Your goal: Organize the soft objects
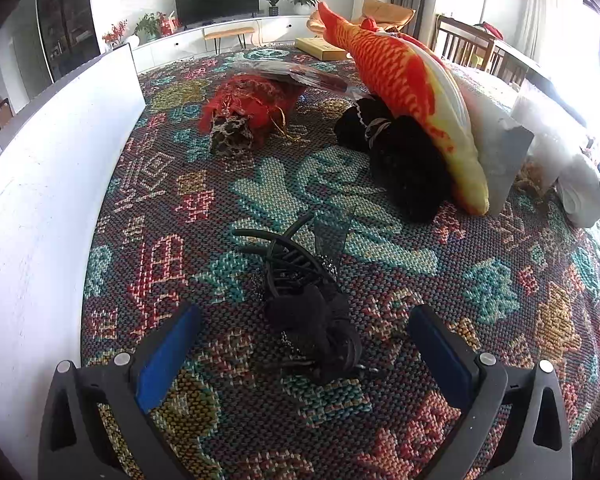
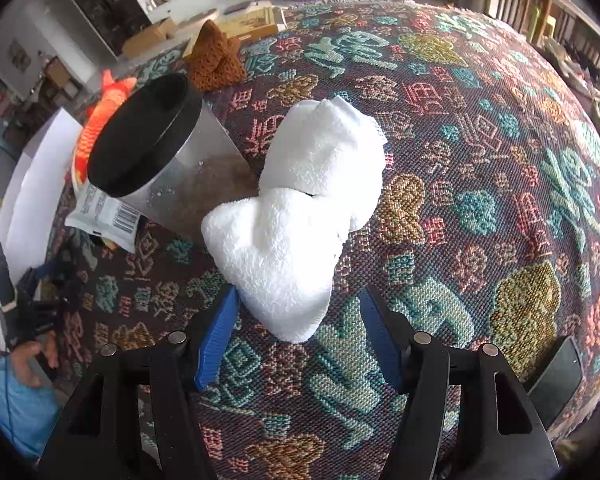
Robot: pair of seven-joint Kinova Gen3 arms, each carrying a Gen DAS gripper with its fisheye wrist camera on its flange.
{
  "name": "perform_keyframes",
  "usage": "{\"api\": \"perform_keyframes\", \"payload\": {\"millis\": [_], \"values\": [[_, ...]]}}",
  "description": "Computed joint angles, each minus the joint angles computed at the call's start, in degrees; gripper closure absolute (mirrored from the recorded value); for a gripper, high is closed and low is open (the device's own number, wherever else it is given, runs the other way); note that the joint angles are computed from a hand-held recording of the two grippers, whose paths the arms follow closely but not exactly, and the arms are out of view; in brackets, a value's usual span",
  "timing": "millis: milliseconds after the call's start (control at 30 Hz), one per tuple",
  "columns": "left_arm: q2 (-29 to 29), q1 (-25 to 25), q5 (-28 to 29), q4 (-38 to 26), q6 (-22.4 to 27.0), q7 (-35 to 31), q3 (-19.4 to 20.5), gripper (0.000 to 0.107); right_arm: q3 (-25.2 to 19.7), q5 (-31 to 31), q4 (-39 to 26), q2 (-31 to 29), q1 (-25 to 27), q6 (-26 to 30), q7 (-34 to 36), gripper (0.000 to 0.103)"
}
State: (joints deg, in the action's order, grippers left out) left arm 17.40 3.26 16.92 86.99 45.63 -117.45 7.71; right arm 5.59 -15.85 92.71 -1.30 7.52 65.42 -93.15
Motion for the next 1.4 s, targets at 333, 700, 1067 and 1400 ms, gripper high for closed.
{"api": "perform_keyframes", "payload": {"millis": [333, 700, 1067, 1400], "values": [[-1.12, -7.49, 11.77, 0.08, 6.28, -7.73, 0.72, 0.005, -14.19, -1.14, -1.42, 7.36, 13.88, -4.94, -13.41, 0.029], [0.35, -0.19, 6.91, -2.40, 3.87, -2.38, -3.52, 0.071, -19.39, 21.75, -4.62, -2.44, 8.55, -2.02, -26.28, 0.064], [-8.13, -17.82, 25.13, -7.23, 16.55, -13.02, -5.65, 0.071, -18.34, 15.86, -19.51, 1.36, -20.65, -4.60, -29.50, 0.063], [-7.62, -11.65, 5.19, -8.62, 6.19, -2.32, -24.92, 0.006, -17.65, 8.83, -42.46, 25.02, -40.43, -9.04, -27.04, 0.033]]}}
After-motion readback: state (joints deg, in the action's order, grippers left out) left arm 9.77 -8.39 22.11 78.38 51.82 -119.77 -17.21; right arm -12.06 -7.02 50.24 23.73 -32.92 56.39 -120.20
